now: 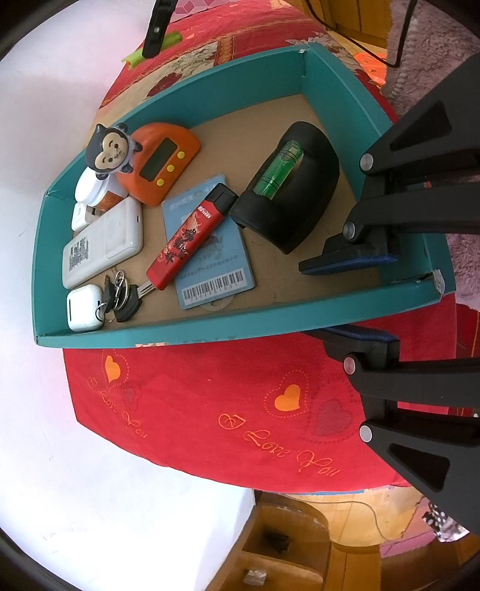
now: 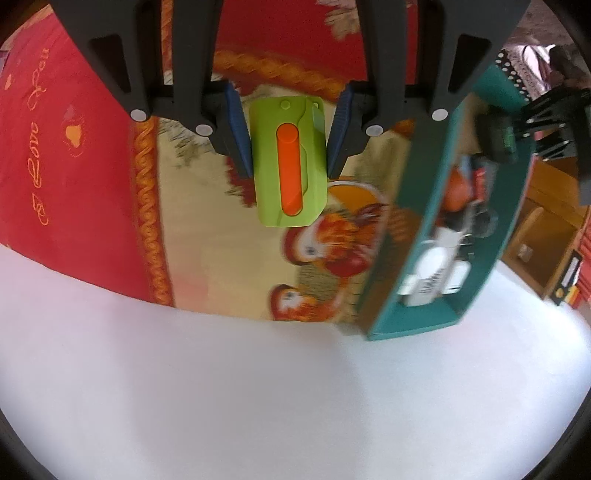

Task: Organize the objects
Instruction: 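Carry the green box into the teal tray beside the level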

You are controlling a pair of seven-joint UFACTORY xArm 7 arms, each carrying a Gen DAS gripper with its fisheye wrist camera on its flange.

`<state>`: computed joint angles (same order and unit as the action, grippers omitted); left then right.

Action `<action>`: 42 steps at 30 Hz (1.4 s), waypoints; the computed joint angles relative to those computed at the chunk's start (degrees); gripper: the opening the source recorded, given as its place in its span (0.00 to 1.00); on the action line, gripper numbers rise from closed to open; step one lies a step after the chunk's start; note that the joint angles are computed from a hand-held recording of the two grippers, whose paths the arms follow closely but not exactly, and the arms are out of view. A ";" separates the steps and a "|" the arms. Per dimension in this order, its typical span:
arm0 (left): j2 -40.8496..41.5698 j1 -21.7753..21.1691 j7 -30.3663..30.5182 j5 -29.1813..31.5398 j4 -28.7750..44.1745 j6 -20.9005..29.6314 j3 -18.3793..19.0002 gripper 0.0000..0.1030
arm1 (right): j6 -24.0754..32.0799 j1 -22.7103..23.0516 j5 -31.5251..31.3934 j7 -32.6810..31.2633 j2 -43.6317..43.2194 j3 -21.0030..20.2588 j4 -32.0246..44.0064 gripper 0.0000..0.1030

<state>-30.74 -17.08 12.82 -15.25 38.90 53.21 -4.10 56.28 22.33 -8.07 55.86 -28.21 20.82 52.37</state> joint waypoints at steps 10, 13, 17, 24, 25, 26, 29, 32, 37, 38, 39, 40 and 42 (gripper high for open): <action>0.23 -0.10 0.23 -0.37 -0.05 -0.32 0.33 0.24 | -0.61 3.73 -2.53 2.70 9.58 4.73 11.80 0.38; 0.02 -0.07 1.05 -0.75 -0.31 -0.38 0.86 0.24 | -1.08 6.01 -3.42 2.27 13.92 4.90 15.14 0.38; -0.16 -0.14 1.01 -1.44 -0.53 -0.53 0.53 0.24 | 1.53 9.12 -7.35 2.13 20.18 4.94 20.25 0.38; -0.23 -0.64 0.98 -2.01 -0.92 -1.29 0.43 0.24 | 5.18 15.14 -10.96 2.82 28.18 2.40 26.80 0.38; -0.36 -0.67 0.93 -2.05 -1.00 -1.28 0.43 0.24 | 5.48 15.92 -10.94 2.75 28.91 1.83 27.29 0.38; -0.39 -0.70 0.84 -2.08 -1.00 -1.28 0.40 0.24 | 5.68 16.59 -10.85 2.70 29.51 1.32 27.61 0.38; -0.31 -0.76 0.82 -2.17 -0.99 -1.44 0.46 0.24 | 7.36 18.32 -10.27 2.42 31.37 0.18 28.91 0.38; -0.20 -0.79 0.69 -2.28 -0.98 -1.63 0.45 0.24 | 8.21 19.38 -9.61 1.97 32.40 -0.74 29.28 0.38; -0.25 -0.90 0.32 -2.31 -0.98 -1.76 0.32 0.24 | 10.35 20.52 -8.92 0.78 34.32 -1.56 30.67 0.38; -0.19 -0.93 0.31 -2.32 -0.94 -1.78 0.34 0.24 | 11.41 20.96 -9.70 0.55 34.96 -1.65 31.55 0.38; -0.27 -0.93 0.24 -2.30 -0.98 -1.74 0.32 0.24 | 12.07 21.25 -9.82 0.11 35.52 -1.80 32.23 0.38; -0.27 -0.94 0.23 -2.29 -0.98 -1.74 0.34 0.24 | 12.12 21.45 -9.77 0.13 35.84 -2.02 32.55 0.38; -0.54 -1.05 -0.11 -2.35 -1.11 -1.68 0.19 0.24 | 12.34 21.67 -8.94 -0.07 36.55 -2.37 33.17 0.38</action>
